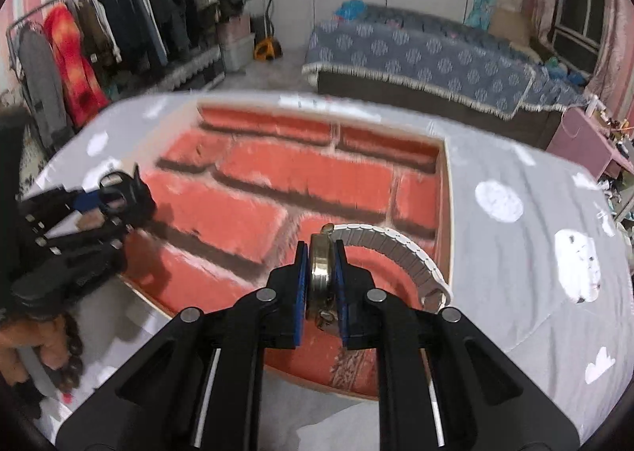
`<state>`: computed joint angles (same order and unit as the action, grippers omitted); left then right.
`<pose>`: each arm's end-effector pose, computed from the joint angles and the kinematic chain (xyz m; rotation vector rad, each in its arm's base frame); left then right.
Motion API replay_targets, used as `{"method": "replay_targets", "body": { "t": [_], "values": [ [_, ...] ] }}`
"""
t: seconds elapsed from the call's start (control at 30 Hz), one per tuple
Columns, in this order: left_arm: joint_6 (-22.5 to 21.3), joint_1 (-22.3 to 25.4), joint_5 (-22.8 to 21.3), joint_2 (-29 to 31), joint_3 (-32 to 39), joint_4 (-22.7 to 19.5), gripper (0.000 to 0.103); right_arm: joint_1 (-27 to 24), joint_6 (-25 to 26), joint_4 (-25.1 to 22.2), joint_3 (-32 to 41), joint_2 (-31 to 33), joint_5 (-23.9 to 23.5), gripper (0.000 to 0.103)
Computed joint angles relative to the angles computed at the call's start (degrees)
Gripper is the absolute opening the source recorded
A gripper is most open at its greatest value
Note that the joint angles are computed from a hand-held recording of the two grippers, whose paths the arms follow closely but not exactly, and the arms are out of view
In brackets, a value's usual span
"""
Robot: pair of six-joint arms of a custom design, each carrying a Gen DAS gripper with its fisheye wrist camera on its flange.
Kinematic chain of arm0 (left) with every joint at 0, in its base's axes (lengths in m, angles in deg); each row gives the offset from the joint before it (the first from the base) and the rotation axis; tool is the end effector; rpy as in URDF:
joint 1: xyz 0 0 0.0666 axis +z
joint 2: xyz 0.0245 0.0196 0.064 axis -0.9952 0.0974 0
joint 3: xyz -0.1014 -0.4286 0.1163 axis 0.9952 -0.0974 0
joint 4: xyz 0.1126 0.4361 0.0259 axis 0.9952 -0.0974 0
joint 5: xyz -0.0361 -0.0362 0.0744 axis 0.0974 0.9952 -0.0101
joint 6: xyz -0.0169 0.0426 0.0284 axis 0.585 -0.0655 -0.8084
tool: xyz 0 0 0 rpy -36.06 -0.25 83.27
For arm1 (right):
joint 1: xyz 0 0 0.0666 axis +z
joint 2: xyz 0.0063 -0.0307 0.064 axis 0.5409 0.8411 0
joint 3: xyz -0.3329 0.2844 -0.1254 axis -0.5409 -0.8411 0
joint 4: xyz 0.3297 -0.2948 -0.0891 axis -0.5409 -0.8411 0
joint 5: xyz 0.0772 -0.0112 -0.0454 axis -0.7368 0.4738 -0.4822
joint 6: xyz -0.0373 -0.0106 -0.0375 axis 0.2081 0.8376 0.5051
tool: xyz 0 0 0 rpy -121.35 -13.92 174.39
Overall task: Organize jewelry
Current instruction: 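Open the left tool over the tray while the right tool releases the watch inside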
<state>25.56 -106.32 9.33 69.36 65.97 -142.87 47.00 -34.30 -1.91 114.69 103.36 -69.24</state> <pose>0.4515 -0.1648 0.4909 -0.2781 2.4120 0.2255 0.4950 0.1343 0.4948 -0.7420 2.3432 0.2992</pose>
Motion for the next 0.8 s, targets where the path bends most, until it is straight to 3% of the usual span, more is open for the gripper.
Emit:
{"method": "replay_targets", "body": {
  "t": [0.27,0.37,0.47,0.67,0.8],
  "values": [
    [1.6,2.0,3.9,0.7,-0.4,-3.2,0.05,-1.1,-0.2,-3.3,0.1,2.0,-0.3,0.016],
    [2.3,2.6,4.4,0.6,-0.5,-3.7,0.06,-1.0,-0.3,-4.7,0.7,2.8,0.0,0.026],
    [3.5,3.0,5.3,-0.3,-1.1,-2.8,0.063,-1.5,-0.7,-4.1,0.6,2.5,-1.4,0.044],
    [1.5,1.3,3.7,-4.6,-0.9,-2.8,0.068,-4.2,0.5,-3.7,0.6,-2.2,-6.3,0.055],
    [3.6,-0.3,-0.1,-11.4,-2.5,-2.5,0.072,-9.5,0.9,-1.2,-1.8,-9.1,-11.2,0.066]
  ]
}}
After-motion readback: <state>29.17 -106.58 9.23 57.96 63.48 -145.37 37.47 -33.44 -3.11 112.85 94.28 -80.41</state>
